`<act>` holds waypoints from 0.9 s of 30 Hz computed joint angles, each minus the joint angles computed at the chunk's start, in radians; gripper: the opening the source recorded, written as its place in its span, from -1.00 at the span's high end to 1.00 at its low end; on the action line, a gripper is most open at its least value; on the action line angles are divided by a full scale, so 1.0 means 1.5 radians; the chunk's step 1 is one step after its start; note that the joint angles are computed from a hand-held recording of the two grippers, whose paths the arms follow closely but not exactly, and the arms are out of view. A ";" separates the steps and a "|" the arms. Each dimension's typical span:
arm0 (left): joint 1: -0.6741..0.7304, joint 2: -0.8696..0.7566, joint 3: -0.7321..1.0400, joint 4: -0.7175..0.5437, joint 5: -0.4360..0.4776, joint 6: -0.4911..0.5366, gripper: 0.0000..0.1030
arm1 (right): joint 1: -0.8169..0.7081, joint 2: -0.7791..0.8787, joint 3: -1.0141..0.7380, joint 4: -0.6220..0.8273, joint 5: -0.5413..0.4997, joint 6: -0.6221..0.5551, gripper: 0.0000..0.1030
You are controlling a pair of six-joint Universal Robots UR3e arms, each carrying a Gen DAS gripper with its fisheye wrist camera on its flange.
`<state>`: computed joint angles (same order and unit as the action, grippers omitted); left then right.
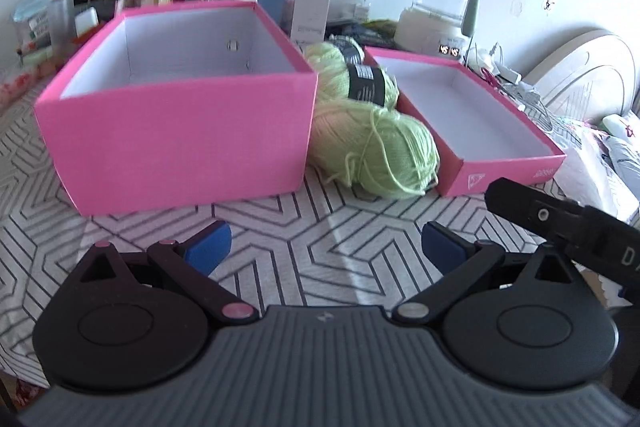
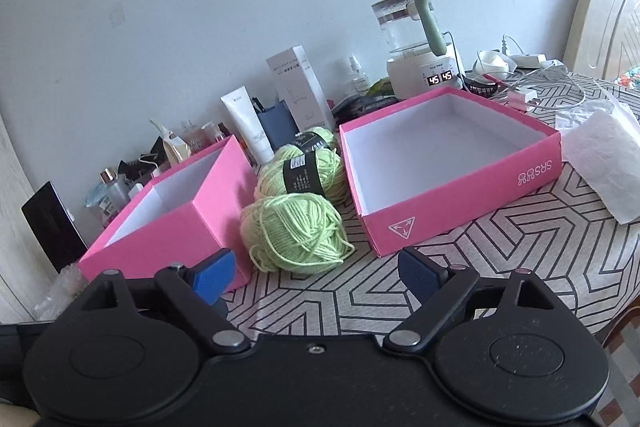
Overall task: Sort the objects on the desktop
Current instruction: 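Move the left tool toward the light-green yarn skeins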
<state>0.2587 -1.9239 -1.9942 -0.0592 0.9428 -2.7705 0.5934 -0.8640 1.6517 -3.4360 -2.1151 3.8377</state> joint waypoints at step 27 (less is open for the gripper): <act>-0.036 -0.076 0.081 -0.003 -0.036 -0.022 0.27 | -0.030 0.040 0.006 -0.102 0.039 -0.100 0.12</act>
